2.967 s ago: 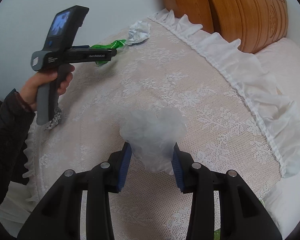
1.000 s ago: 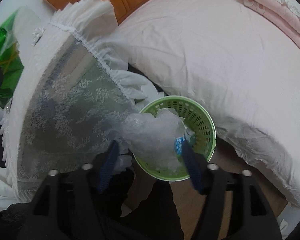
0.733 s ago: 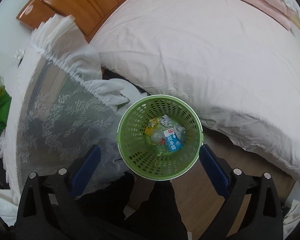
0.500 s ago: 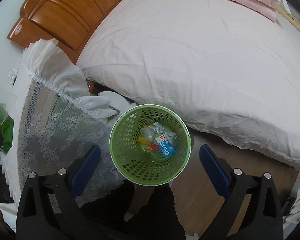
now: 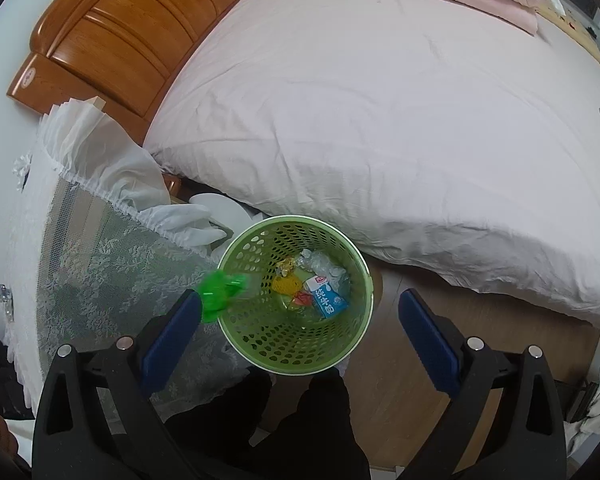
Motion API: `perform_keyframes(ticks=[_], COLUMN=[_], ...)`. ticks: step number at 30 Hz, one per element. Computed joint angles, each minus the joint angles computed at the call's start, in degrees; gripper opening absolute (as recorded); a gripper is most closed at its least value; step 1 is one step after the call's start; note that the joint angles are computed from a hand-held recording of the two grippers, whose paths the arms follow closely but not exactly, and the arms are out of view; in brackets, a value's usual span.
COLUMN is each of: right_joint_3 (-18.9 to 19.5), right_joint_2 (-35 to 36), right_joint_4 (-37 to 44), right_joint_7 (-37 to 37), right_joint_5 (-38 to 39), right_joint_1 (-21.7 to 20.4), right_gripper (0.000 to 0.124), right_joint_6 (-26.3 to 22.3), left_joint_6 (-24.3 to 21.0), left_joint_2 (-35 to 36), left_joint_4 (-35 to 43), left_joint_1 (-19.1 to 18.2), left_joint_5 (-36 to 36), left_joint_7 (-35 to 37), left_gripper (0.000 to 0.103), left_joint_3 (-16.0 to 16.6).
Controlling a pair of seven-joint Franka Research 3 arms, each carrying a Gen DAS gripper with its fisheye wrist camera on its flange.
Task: Collect trash
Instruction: 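Grasp the silver blister pack with the right tool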
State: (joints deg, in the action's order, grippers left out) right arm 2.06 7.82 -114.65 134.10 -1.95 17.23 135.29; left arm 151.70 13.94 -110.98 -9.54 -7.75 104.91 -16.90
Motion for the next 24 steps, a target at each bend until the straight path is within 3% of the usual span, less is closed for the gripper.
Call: perform_keyframes(ticks=[9, 13, 19, 24], right_joint_3=[0.6, 1.2, 2.7, 4.7], right_joint_2=[1.1, 3.1, 9.7, 22.1], right_joint_4=[2.1, 5.4, 16.2, 36.5], right_joint_7=[-2.9, -7.3, -21.9, -39.6], right_joint_5=[0.2, 0.9, 2.3, 3.4], right_joint_1=[0.7, 1.4, 3.6, 6.9], right_gripper=[0.098, 0.098, 0.098, 0.098], right_joint_6=[-0.3, -0.9, -2.7, -9.3], left_joint_6=[1.6, 4.7, 8.3, 6.9], left_joint_2=[-1.8, -4.6, -11.0, -16.5], left_joint_4=[-2.5, -5.9, -12.9, -18.1], left_joint_1=[0.9, 1.0, 2.2, 6.2], left_joint_5=[-0.7, 2.8, 15.1, 27.9], left_joint_7=[-5.3, -12.2, -28.6, -45.6], left_gripper=[0.095, 0.095, 0.095, 0.095], left_joint_3=[1.4, 3.8, 8.2, 10.6])
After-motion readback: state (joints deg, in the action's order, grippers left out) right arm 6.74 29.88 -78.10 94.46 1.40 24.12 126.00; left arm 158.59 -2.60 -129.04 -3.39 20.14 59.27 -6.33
